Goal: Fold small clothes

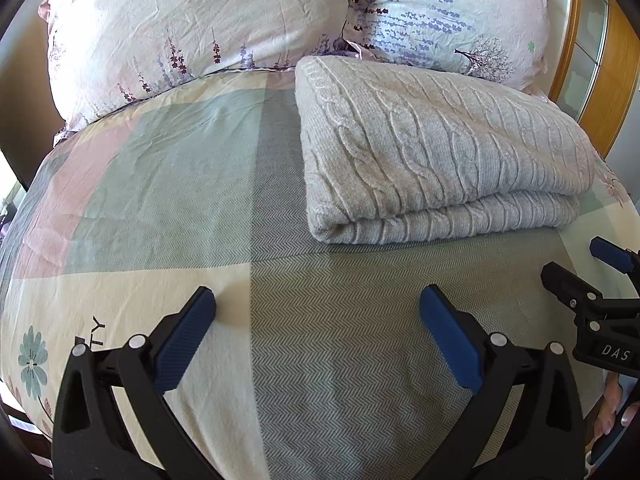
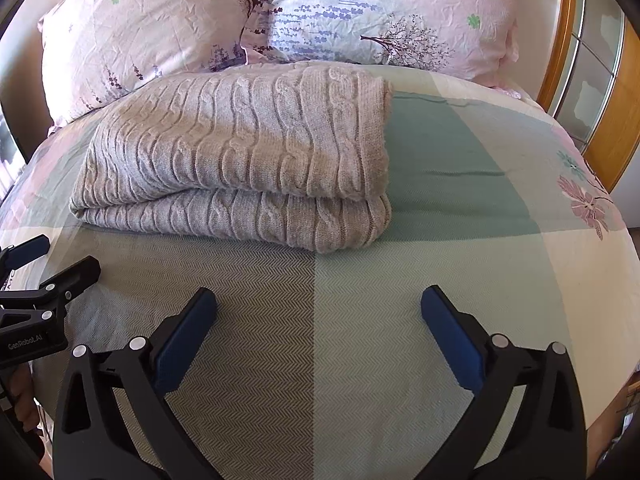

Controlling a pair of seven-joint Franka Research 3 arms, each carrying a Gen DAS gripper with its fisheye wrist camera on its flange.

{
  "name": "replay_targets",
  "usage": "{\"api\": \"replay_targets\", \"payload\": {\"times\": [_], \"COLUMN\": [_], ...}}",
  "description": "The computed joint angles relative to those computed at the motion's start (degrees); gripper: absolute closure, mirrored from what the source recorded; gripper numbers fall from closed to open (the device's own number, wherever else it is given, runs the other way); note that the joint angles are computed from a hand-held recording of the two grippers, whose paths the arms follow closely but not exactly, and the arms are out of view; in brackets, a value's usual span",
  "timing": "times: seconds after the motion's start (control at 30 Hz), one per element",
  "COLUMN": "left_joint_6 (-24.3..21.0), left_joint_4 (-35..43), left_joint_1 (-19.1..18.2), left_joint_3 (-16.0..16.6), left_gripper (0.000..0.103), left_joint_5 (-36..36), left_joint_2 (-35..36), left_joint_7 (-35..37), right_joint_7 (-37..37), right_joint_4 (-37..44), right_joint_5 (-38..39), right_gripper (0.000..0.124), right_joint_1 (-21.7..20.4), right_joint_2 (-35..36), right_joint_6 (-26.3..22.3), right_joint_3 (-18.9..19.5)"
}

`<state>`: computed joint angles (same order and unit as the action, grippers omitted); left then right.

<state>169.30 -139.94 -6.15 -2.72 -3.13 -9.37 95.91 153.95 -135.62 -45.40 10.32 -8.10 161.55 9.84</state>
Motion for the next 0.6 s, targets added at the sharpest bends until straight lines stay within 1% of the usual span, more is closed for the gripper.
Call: {"api": "replay_targets", "payload": {"times": [0.6], "left_joint_6": [0.4], "left_joint_4": [-0.4], "left_joint_1": [0.1], "left_joint_3": [-0.2], "left_gripper": [0.002], "left_joint_5": [0.7], "left_joint_2": [-0.2], "left_joint_7": [-1.0], "right_joint_7": [0.7], "right_joint_4": [0.0], "right_joint_5": [-0.7], "right_gripper": [0.022], "right_joint_1": [0.1], "right_joint_2": [0.0], "right_joint_6": [0.0], "right_joint_3": [0.0]}}
